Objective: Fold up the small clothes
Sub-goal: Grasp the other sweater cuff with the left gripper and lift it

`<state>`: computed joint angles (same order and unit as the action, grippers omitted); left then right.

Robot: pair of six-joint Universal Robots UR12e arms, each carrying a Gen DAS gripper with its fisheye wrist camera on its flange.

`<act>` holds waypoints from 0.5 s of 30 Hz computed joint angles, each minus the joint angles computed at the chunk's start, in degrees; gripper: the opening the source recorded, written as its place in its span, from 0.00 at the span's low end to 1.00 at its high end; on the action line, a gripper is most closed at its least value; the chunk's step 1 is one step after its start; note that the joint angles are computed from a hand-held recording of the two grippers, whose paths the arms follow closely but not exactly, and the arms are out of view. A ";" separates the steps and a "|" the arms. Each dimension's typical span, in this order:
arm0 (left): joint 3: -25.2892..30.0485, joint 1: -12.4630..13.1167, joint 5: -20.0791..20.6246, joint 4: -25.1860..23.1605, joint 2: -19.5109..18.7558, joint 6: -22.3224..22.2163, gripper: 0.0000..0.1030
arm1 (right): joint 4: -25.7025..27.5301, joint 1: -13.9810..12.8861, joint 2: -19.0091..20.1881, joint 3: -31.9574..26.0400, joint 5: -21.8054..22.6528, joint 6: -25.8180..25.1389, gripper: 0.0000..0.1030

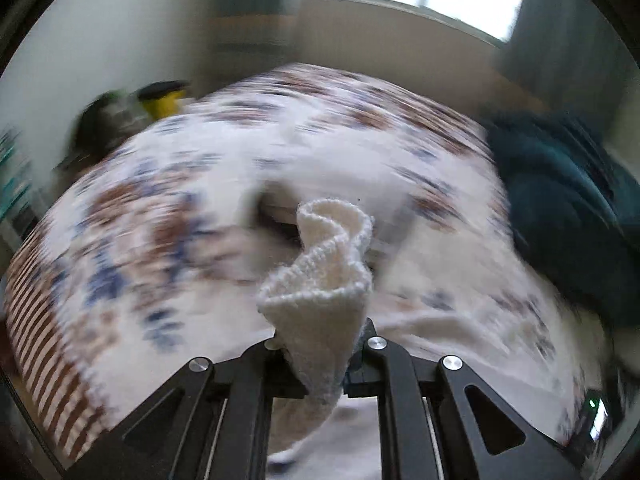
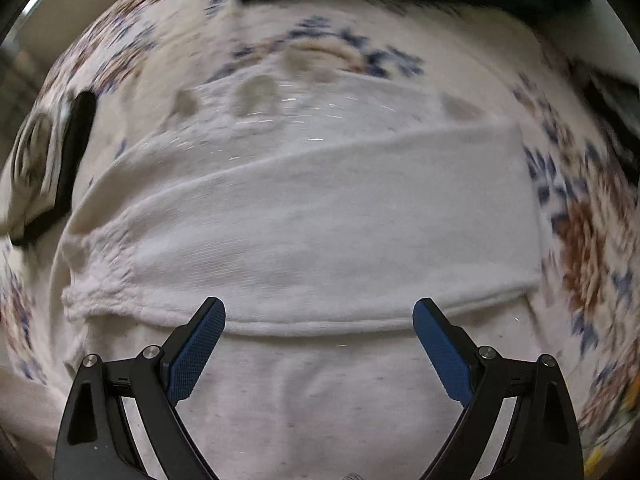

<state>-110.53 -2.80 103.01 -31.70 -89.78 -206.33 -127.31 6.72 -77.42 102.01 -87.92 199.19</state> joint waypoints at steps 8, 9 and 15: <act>11.75 -9.55 -7.23 -5.14 -12.00 8.55 0.08 | -1.06 -8.25 -2.71 5.07 -0.98 -1.61 0.94; 13.22 -10.57 -7.90 -6.22 -13.36 8.63 0.08 | -0.92 -9.32 -2.93 5.44 -1.07 -1.56 0.94; 19.59 -15.04 -12.78 -9.63 -19.50 8.33 0.08 | 0.83 -14.78 -3.46 6.28 -0.43 -0.03 0.94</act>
